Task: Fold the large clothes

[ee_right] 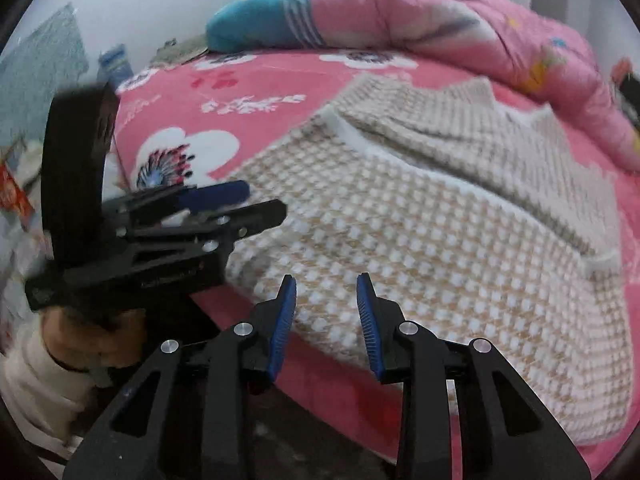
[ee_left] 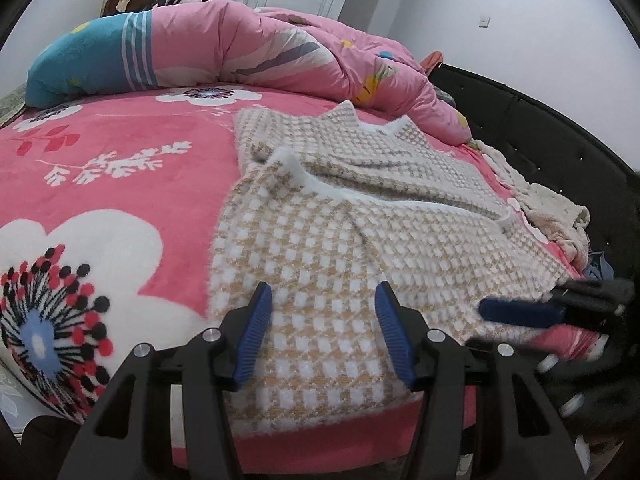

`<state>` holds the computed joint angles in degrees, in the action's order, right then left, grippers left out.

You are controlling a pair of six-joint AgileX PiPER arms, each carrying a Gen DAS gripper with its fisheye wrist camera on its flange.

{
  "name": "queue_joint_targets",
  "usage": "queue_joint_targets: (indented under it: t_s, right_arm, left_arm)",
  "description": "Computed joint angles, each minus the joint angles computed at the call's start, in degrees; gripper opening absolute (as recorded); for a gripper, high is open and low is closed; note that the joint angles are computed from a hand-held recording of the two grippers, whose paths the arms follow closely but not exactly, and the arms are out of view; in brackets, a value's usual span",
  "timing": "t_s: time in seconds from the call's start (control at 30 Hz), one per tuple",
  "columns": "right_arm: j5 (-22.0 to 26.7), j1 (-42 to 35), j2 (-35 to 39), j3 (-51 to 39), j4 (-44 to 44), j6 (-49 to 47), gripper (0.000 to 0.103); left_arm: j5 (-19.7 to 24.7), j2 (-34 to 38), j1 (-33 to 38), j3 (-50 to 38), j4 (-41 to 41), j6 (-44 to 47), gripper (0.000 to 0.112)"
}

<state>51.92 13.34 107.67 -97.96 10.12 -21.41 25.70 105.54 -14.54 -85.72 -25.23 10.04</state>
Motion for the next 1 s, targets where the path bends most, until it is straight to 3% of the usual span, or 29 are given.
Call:
queue_joint_targets:
  t_s: [0.1, 0.2, 0.23, 0.3, 0.37, 0.47, 0.5, 0.6, 0.7, 0.77, 0.87, 1.0]
  right_arm:
    - [-4.1, -2.1, 2.7, 3.9, 4.6, -4.5, 0.031]
    - [2.0, -5.9, -1.3, 2.3, 11.7, -7.7, 0.031]
    - [1.8, -7.8, -3.6, 3.2, 13.4, -9.5, 0.034]
    - [-2.3, -10.5, -8.2, 6.1, 11.2, -9.0, 0.050]
    - [-4.7, -13.4, -10.5, 7.9, 8.3, -6.9, 0.055]
    - [-4.9, -18.9, -7.9, 8.2, 3.5, -1.7, 0.055]
    - [-3.6, -21.2, -4.9, 7.4, 3.7, -1.5, 0.063]
    - [-1.6, -24.9, -3.6, 7.3, 10.8, -5.4, 0.064]
    - [2.3, -25.9, -4.6, 3.9, 9.6, -4.4, 0.064]
    - [2.2, -28.1, -5.6, 2.2, 10.0, -4.7, 0.066]
    - [2.9, -31.6, -4.0, -2.0, 9.2, -2.9, 0.070]
    - [6.7, -33.4, 5.4, -8.9, 7.5, 1.5, 0.073]
  left_arm:
    - [0.0, -0.5, -0.6, -0.5, 1.3, -1.4, 0.053]
    - [0.0, -1.4, -2.0, -1.1, 2.5, -1.1, 0.056]
    - [-0.3, -1.6, -2.4, -1.1, 2.5, -0.7, 0.057]
    - [0.4, -1.1, -3.3, -2.3, 0.8, 1.3, 0.060]
    - [2.2, 0.5, -4.5, -4.7, 1.7, 0.5, 0.060]
    - [6.4, 4.7, -7.3, -9.8, 11.7, -8.3, 0.064]
    - [9.6, 7.2, -8.2, -12.8, 16.8, -13.1, 0.065]
    - [9.7, 8.5, -9.5, -13.7, 22.0, -17.7, 0.066]
    - [11.9, 8.6, -8.6, -16.2, 18.7, -15.6, 0.067]
    - [11.4, 8.2, -7.4, -17.1, 14.7, -12.5, 0.067]
    - [12.5, 9.7, -6.9, -21.0, 15.7, -13.7, 0.071]
    - [23.5, 19.1, -5.7, -34.9, 20.4, -20.9, 0.078]
